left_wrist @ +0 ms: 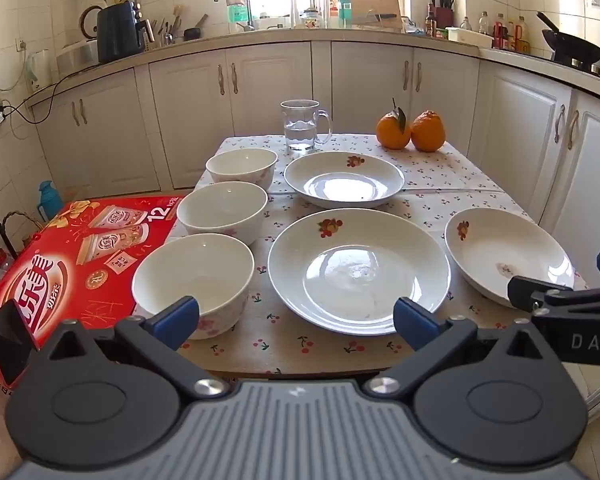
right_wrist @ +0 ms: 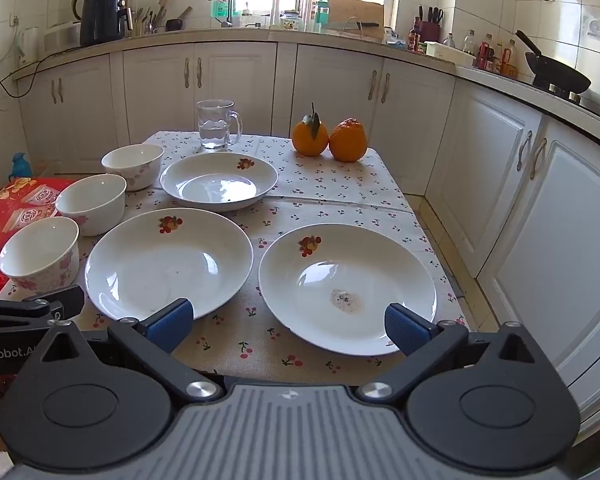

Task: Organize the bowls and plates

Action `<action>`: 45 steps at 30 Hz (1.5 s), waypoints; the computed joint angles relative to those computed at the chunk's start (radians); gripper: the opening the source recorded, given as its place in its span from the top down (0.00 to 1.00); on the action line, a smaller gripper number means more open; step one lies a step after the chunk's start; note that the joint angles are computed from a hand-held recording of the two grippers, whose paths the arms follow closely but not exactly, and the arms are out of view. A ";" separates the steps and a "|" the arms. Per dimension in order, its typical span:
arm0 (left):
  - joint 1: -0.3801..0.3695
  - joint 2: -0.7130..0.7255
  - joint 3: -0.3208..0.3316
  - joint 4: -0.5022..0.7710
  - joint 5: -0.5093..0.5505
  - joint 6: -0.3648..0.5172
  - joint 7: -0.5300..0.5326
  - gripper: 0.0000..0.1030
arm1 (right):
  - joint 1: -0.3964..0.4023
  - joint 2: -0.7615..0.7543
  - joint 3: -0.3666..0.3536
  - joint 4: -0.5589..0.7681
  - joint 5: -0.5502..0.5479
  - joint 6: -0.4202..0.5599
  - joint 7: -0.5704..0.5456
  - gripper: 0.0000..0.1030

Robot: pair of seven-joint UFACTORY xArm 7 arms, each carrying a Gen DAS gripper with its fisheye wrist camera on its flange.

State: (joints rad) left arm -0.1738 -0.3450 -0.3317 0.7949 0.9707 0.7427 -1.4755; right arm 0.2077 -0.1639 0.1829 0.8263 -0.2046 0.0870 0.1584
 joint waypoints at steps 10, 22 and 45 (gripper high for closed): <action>-0.008 -0.008 0.001 -0.001 0.007 0.009 -0.011 0.01 | -0.013 -0.003 0.011 -0.008 -0.012 -0.017 0.013 0.00; -0.001 -0.008 -0.005 0.003 -0.001 0.005 -0.004 0.01 | -0.023 -0.012 0.017 -0.011 -0.045 -0.020 0.039 0.00; 0.003 -0.010 -0.006 0.000 -0.001 0.003 -0.007 0.01 | -0.030 -0.017 0.023 -0.013 -0.059 -0.026 0.042 0.00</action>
State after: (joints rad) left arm -0.1712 -0.3546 -0.3373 0.7945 0.9697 0.7453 -1.4821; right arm 0.1773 -0.1807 0.2057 0.8136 -0.2638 0.0608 0.2005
